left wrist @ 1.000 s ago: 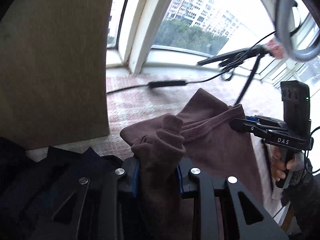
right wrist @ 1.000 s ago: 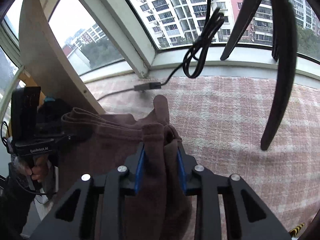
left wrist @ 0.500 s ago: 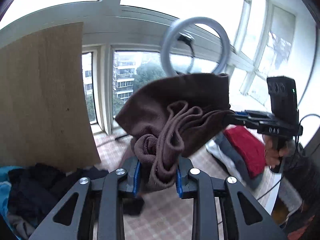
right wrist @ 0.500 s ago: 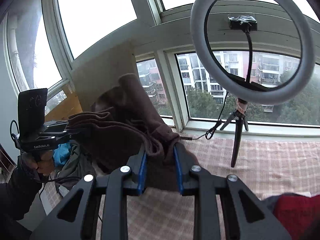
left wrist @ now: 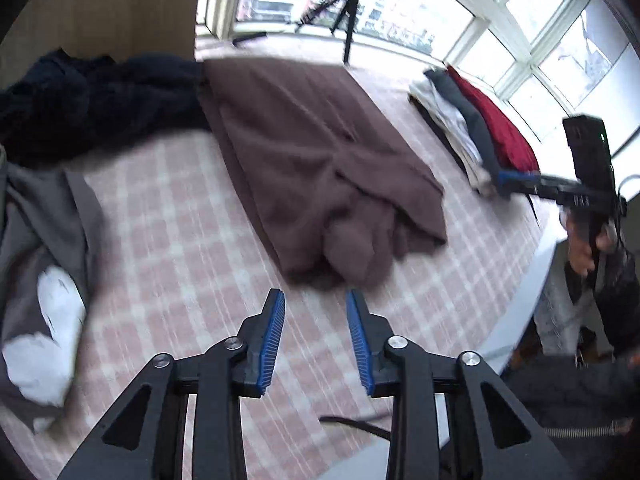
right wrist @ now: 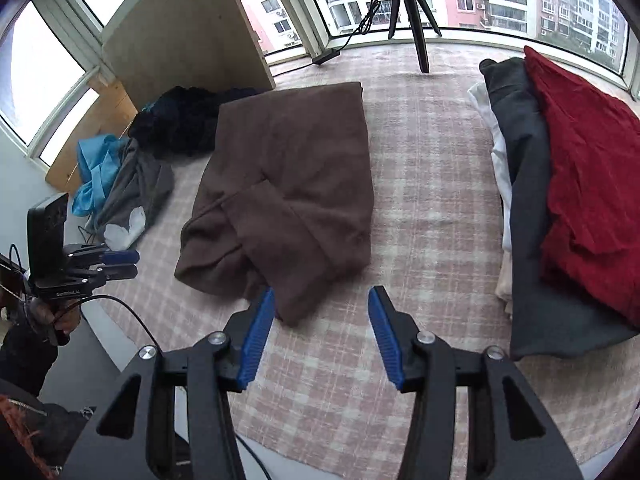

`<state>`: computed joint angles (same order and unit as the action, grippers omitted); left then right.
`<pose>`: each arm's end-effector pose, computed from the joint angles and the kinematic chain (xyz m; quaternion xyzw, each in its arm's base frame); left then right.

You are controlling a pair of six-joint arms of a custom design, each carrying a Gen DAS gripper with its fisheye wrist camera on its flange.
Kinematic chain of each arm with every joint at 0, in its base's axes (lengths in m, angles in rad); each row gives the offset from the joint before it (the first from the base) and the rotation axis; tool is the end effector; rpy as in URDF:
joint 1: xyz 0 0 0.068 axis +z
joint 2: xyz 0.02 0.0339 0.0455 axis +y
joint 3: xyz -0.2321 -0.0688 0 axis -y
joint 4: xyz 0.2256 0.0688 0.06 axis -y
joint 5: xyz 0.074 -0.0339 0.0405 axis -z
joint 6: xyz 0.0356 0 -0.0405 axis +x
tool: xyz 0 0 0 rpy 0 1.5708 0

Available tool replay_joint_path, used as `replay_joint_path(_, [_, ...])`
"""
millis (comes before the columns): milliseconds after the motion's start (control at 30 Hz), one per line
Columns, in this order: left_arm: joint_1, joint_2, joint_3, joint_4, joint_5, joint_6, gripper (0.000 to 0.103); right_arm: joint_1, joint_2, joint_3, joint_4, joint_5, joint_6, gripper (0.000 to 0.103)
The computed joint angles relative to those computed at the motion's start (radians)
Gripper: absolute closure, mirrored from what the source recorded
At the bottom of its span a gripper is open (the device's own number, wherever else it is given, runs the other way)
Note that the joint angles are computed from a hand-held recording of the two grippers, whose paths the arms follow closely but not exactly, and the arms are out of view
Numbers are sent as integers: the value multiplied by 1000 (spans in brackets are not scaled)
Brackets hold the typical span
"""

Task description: Fold clothes

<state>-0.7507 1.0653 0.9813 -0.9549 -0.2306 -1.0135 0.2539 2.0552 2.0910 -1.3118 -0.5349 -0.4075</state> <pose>0.1463 -0.1254 0.2638 -0.1556 0.9462 -0.1310 0.2516 0.3650 0.1135 0.2868 -0.3465 0.8897 0.2498 0.1613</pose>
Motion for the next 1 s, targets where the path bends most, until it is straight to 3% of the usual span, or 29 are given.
replay_joint_path(200, [153,53,-129,202,109,57,71,130,15,-59,12,-84,61,55])
replay_joint_path(400, [218,-105,-181,118,127,66,72,326,30,-142,79,-109,112,55])
replay_joint_path(467, [252,-137,-190,94,140,89,72,376,22,-176,144,-52,153,55])
replay_joint_path(633, [286,-98,-228,159,195,133,72,449,22,-204,229,23,190,55])
replay_joint_path(700, [282,-105,-251,183,207,123,72,465,41,-187,225,59,172,73])
replay_joint_path(733, [279,-110,-261,193,211,117,72,472,59,-162,202,81,159,97])
replay_joint_path(1000, [206,-104,-259,227,210,108,72,363,57,-25,2,39,-3,97])
